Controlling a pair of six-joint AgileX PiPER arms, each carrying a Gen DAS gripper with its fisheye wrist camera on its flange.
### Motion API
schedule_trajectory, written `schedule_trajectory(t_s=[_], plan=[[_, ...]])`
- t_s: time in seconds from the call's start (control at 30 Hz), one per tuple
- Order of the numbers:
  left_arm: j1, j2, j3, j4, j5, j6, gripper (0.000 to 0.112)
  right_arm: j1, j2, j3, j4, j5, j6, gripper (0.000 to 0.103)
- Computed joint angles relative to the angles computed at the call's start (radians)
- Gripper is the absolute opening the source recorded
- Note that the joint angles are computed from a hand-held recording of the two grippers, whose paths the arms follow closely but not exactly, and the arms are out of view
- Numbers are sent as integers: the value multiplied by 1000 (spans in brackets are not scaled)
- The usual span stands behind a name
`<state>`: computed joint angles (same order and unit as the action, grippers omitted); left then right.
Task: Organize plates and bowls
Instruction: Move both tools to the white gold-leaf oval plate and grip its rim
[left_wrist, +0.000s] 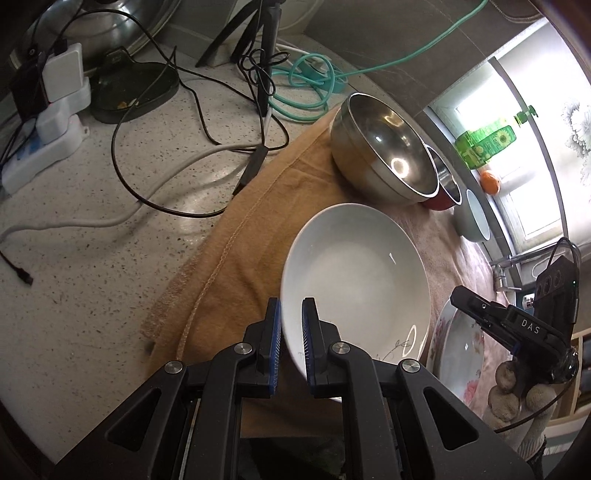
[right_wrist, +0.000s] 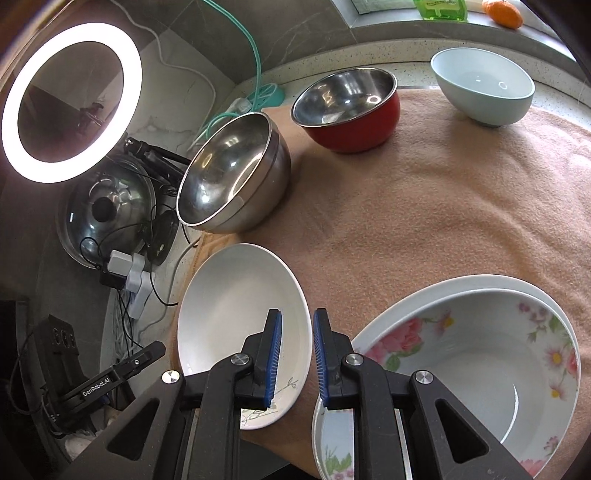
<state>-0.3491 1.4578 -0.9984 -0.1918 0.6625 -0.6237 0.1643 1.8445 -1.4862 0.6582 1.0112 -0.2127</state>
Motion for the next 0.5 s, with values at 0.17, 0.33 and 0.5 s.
schedule_trajectory(t_s=[0.17, 0.33, 0.5], plan=[[14, 15, 0, -34, -6, 43, 10, 28, 38, -40, -30, 5, 18, 16], [20, 31, -8, -36, -6, 62, 10, 55, 67, -72, -62, 7, 41, 16], [35, 47, -2, -76, -11, 106, 10, 82, 86, -95, -95, 1, 63, 16]])
